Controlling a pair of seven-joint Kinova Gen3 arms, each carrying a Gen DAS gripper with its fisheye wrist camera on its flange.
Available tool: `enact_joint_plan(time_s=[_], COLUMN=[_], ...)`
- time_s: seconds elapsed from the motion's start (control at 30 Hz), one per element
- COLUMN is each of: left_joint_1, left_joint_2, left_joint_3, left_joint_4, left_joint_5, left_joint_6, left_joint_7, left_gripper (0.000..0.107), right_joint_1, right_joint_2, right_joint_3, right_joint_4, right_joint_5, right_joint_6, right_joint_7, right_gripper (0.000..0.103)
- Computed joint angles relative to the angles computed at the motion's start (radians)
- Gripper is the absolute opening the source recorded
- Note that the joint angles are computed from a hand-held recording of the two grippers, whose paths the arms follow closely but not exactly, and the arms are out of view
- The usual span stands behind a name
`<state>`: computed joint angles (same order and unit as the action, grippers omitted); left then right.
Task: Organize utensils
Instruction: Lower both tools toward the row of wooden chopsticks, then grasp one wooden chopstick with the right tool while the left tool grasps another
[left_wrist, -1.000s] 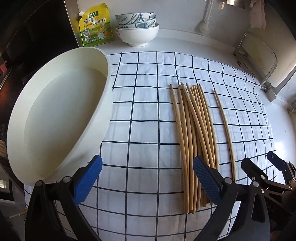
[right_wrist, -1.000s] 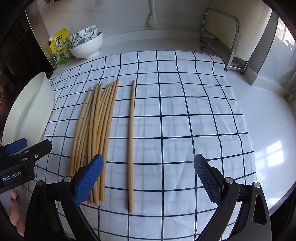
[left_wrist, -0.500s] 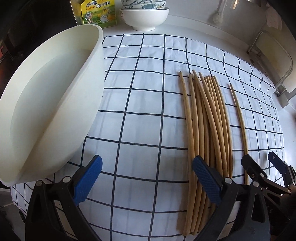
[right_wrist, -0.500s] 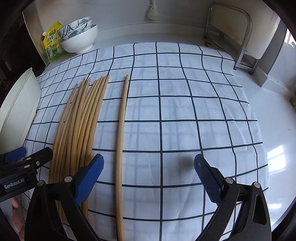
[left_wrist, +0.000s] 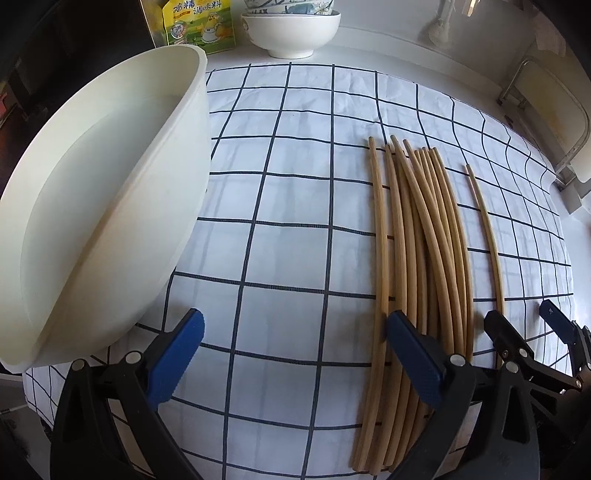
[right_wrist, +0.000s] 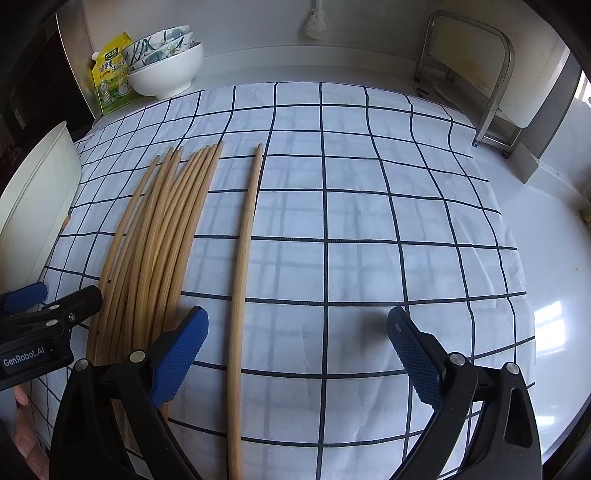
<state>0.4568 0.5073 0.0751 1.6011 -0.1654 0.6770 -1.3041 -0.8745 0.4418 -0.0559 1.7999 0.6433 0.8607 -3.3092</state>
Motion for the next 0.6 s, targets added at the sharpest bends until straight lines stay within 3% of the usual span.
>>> enact_joint_plan(time_s=[0.07,0.1,0.13,0.33,0.43,0.5,0.57,0.6], left_joint_1=[0.011,0.002,-0.004,-0.019,-0.015,-0.015,-0.013,-0.019], left_joint_2=[-0.002,-0.002,-0.001,-0.007,-0.009,-0.007,-0.002,-0.004], left_joint_3=[-0.005,0.008,0.014,0.029,0.035,0.042,0.043,0.046], left_joint_4=[0.004,0.002,0.0,0.01,0.006,-0.002,-0.008,-0.008], left_joint_5=[-0.016,-0.007,-0.001,0.023,0.032,0.04,0.046,0.053], left_joint_6=[-0.008,-0.007,0.001,-0.013,-0.014,-0.007,-0.004,-0.002], left_joint_7=[0.001,-0.015,-0.028,-0.07,-0.092,-0.11,-0.12,-0.132], left_gripper=[0.092,0.089,0.079,0.061,0.043,0.03,0.017,0.013], right_joint_1=[-0.012,-0.019,-0.023,-0.026,-0.02,-0.014,-0.008,-0.005], right_joint_2=[0.003,0.004,0.001,0.004,0.0,0.002,0.008,0.009], right_joint_3=[0.003,0.005,0.005,-0.008,-0.012,-0.017,-0.018,-0.016], right_joint_4=[-0.001,-0.001,0.003,-0.01,-0.01,-0.021,-0.037,-0.039], right_joint_5=[0.012,0.022,0.033,0.057,0.056,0.051,0.038,0.031], right_joint_6=[0.014,0.019,0.014,0.02,0.0,-0.004,0.001,0.0], right_joint_7=[-0.007,-0.016,-0.023,0.0,0.018,0.05,0.082,0.09], right_gripper=[0.091,0.084,0.081,0.06,0.043,0.021,0.007,0.007])
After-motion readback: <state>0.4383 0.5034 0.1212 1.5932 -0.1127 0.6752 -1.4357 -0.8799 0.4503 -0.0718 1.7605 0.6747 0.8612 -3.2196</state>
